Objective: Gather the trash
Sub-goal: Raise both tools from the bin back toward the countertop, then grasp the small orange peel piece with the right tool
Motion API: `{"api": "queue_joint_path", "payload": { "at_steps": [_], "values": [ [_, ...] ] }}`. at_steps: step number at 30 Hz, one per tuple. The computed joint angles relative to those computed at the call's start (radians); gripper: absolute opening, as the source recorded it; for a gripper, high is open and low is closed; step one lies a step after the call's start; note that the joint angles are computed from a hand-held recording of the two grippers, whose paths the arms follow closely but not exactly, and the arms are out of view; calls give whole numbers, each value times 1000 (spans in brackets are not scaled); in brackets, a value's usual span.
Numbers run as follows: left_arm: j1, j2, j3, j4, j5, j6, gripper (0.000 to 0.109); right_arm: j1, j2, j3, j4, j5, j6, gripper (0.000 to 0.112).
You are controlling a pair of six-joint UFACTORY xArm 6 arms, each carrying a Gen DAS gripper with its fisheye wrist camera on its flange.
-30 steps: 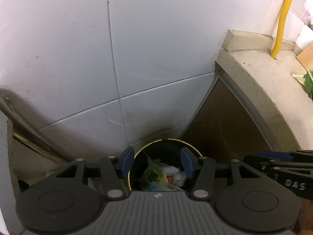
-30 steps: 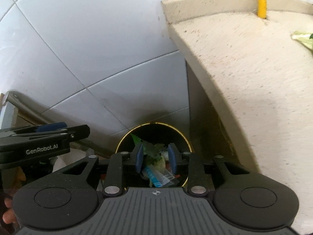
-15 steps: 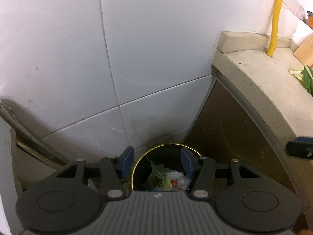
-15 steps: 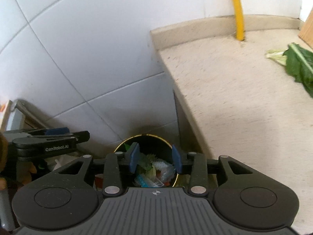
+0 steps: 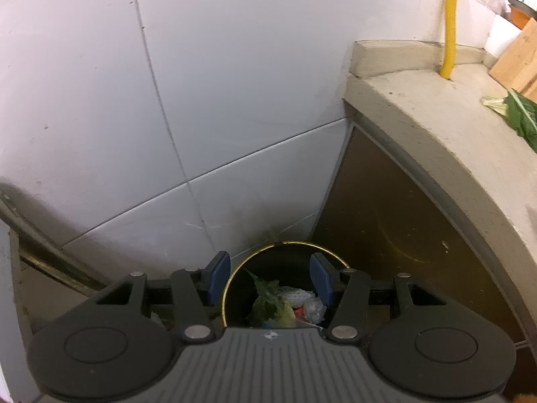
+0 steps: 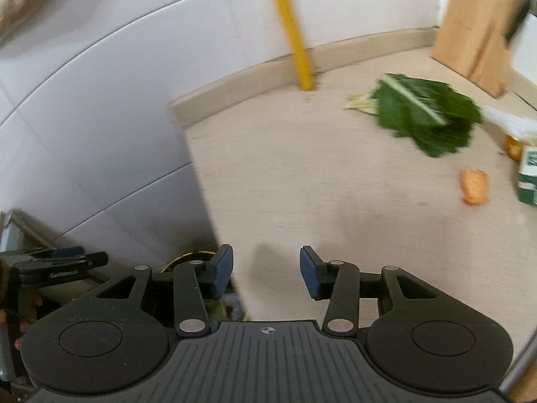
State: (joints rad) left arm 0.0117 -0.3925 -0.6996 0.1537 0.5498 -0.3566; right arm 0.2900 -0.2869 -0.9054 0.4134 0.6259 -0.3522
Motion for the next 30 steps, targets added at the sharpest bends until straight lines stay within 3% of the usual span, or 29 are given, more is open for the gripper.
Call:
{"api": "queue_joint_path", "payload": {
  "at_steps": [13,21,30],
  "values": [
    [-87,36,-91,-89,-3,5,47,-173,13,-34,10,-2,-89,60],
    [-210,206,-311,-217,-61,120,53,-259,88,-103,23,-25,-110,63],
    [-316,387,-540,-264,-42,187,53,-323,176,-166,111,-33,-182,65]
  ]
}}
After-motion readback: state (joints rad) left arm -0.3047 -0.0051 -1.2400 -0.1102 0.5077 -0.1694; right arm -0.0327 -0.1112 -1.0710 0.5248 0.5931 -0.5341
